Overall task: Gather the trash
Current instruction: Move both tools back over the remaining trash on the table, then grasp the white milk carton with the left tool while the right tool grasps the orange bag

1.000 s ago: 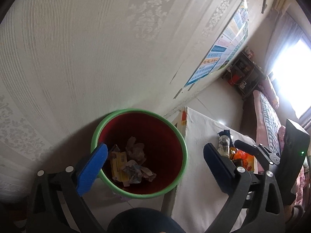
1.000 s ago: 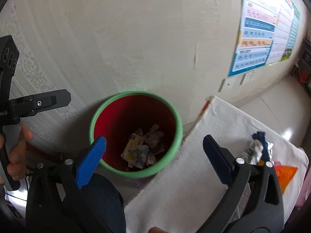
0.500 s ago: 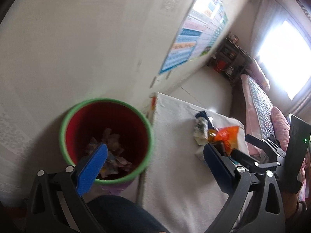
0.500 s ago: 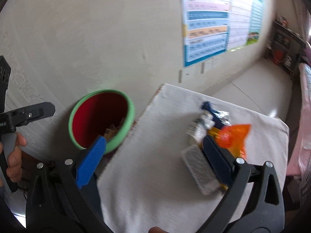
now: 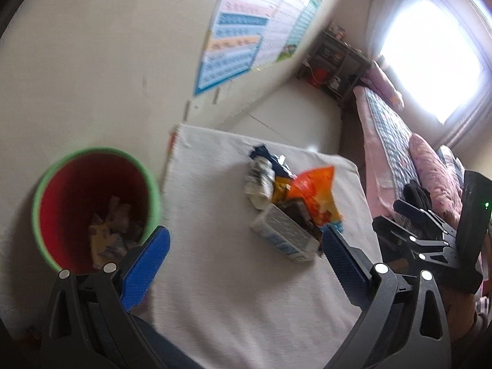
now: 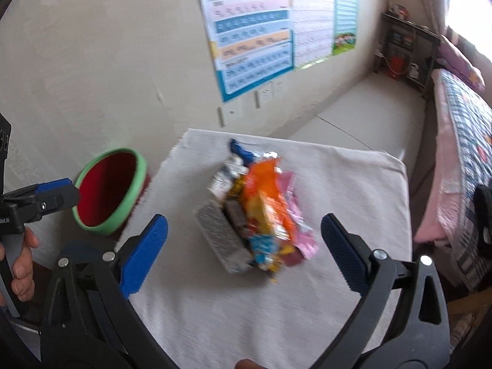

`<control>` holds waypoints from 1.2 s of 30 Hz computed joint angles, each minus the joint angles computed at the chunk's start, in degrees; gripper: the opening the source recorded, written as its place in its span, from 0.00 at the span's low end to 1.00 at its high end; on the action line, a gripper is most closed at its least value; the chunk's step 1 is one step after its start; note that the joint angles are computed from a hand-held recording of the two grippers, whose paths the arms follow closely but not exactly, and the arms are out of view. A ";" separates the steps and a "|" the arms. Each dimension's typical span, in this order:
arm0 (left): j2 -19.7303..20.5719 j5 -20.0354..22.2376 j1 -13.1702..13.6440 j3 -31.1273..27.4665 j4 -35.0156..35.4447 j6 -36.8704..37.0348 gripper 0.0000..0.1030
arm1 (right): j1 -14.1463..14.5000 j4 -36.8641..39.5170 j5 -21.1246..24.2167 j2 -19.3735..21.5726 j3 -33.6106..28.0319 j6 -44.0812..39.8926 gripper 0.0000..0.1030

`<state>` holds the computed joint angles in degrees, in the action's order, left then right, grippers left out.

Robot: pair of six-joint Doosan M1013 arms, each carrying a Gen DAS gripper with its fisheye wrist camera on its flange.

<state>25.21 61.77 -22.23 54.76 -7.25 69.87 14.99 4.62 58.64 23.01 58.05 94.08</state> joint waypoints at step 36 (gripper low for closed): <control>8.03 7.40 -0.67 -6.10 -5.70 -1.12 0.92 | -2.28 5.03 8.97 7.99 -4.50 -4.37 0.52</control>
